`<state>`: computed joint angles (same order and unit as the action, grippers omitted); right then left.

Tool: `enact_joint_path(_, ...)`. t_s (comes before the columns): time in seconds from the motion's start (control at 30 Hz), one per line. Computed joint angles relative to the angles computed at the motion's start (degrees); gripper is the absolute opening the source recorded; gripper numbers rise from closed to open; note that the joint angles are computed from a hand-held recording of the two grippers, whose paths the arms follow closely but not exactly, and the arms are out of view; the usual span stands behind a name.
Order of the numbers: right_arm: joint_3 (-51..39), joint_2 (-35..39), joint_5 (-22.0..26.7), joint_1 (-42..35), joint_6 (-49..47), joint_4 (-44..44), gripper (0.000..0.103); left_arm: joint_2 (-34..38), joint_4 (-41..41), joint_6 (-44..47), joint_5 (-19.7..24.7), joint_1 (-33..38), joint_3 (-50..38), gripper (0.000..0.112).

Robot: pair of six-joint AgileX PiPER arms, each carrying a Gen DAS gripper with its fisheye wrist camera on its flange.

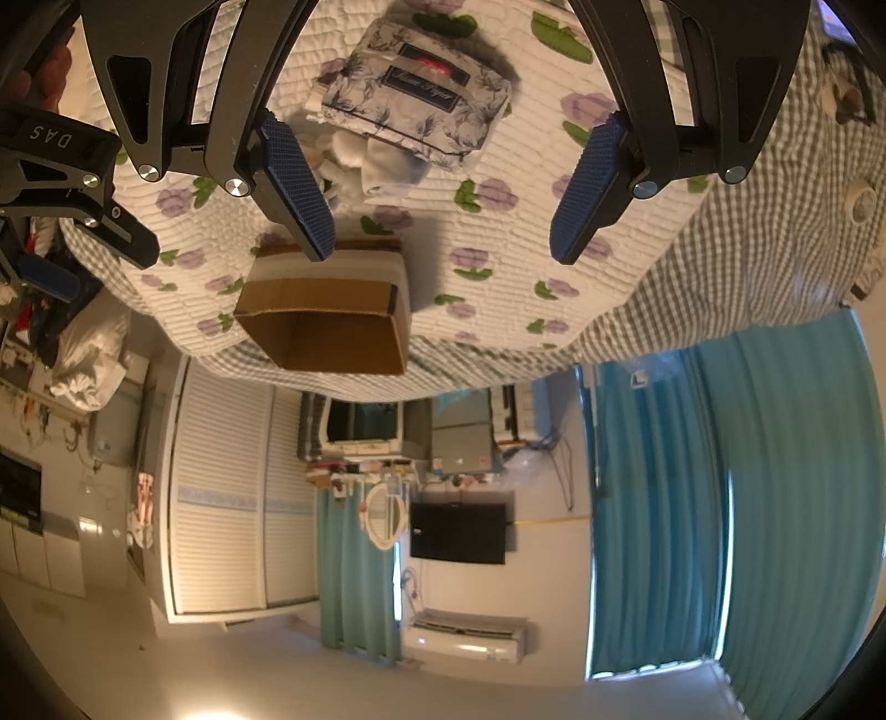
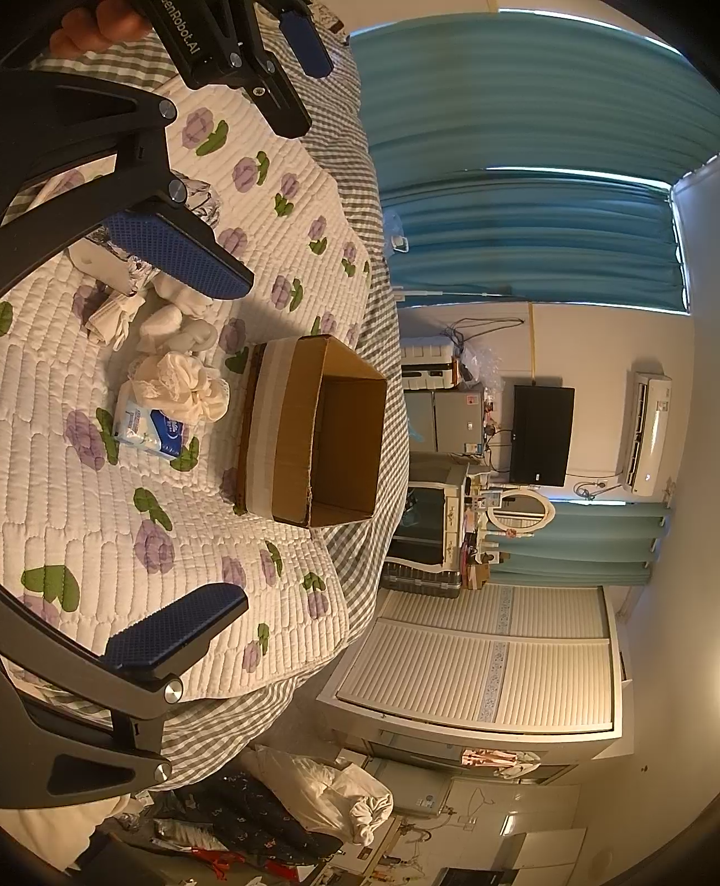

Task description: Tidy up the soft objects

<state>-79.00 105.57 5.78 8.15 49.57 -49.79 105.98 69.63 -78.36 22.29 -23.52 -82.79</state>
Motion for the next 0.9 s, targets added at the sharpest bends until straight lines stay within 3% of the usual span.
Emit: enact_joint_path(0.9, 0.0, 0.2, 0.1, 0.2, 0.3, -0.4, 0.103, 0.1, 1.0, -1.1, 0.1, -0.2, 0.5, 0.081)
